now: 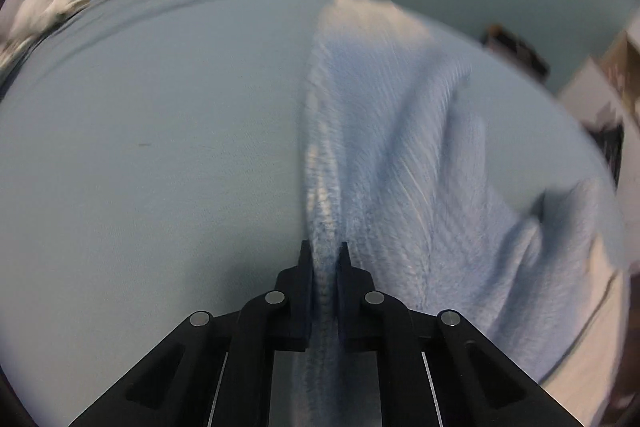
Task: Fold small clothes
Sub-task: 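Lift the blue side with the left gripper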
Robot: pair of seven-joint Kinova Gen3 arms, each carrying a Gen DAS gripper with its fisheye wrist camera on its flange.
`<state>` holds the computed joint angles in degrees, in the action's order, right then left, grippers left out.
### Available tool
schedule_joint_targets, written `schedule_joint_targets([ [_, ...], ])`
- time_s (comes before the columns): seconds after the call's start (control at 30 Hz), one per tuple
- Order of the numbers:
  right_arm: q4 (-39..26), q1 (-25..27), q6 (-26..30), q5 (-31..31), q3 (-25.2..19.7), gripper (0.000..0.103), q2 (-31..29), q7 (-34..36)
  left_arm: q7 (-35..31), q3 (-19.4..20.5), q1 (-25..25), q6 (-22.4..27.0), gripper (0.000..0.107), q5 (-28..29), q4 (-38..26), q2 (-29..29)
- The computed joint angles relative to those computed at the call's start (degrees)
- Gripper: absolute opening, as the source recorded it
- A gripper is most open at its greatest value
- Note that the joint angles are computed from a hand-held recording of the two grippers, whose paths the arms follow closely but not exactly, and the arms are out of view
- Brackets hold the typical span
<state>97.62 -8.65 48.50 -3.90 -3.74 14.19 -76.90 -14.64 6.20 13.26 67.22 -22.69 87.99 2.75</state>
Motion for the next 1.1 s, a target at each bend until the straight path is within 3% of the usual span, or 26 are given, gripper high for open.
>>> schedule_joint_targets([
  [0.13,0.31,0.64,0.63,-0.97,-0.13,0.102,-0.92,1.09,9.26,2.28,0.85,0.37,0.008,-0.62,5.47,-10.26],
  [0.23,1.42,1.17,-0.35,-2.02,-0.18,0.102,-2.59,2.14,13.60,1.93,7.71,2.78,0.008,1.41,6.72,-13.72],
  [0.3,1.72,0.88,-0.13,-1.75,-0.16,0.102,-3.03,2.22,16.65,3.21,10.82,0.67,0.009,4.80,8.54,-16.73],
  [0.37,2.16,0.78,-0.11,-1.78,-0.17,0.102,-3.57,2.59,17.65,5.11,10.15,-3.07,0.010,8.43,11.01,-19.78],
  [0.43,2.27,0.51,-0.01,-1.73,-0.15,0.102,-4.03,2.37,17.83,4.82,10.62,-3.86,0.020,11.35,12.32,-22.00],
  [0.47,2.47,0.38,0.01,-1.69,-0.12,0.102,-4.34,2.13,17.90,5.22,9.99,-4.37,0.048,11.41,12.82,-22.83],
  [0.5,2.43,0.54,0.13,-1.88,-0.03,0.102,-4.41,2.32,18.14,5.61,8.30,-4.08,0.089,10.54,13.10,-23.64],
  [0.53,2.20,0.56,0.29,-1.95,0.03,0.102,-4.23,2.29,18.83,6.89,5.64,-2.97,0.101,8.74,12.69,-24.04],
  [0.57,1.75,0.33,0.49,-1.74,0.05,0.102,-3.83,1.90,18.68,8.17,3.03,-1.96,0.103,6.41,11.85,-23.94],
  [0.67,0.72,-0.12,1.24,-0.94,0.08,0.102,-2.90,1.32,14.51,8.53,-2.52,2.63,0.103,0.28,8.74,-20.58],
  [0.83,-0.28,-1.63,1.11,1.19,0.05,0.102,-0.82,-1.09,3.73,2.08,-5.12,5.70,0.103,-4.59,3.61,-7.38],
  [0.93,-0.89,-2.06,1.51,1.83,0.02,0.102,0.38,-2.11,-2.00,0.94,-7.81,7.60,0.103,-2.77,0.90,-2.27],
  [1.03,-1.23,-2.33,1.67,2.36,-0.03,0.102,1.21,-2.68,-7.06,4.29,-12.71,8.33,0.103,0.50,-2.14,1.60],
  [1.1,-1.44,-2.26,1.63,2.31,-0.11,0.102,1.80,-2.70,-8.00,4.36,-13.05,7.41,0.103,2.62,-2.63,4.30],
])
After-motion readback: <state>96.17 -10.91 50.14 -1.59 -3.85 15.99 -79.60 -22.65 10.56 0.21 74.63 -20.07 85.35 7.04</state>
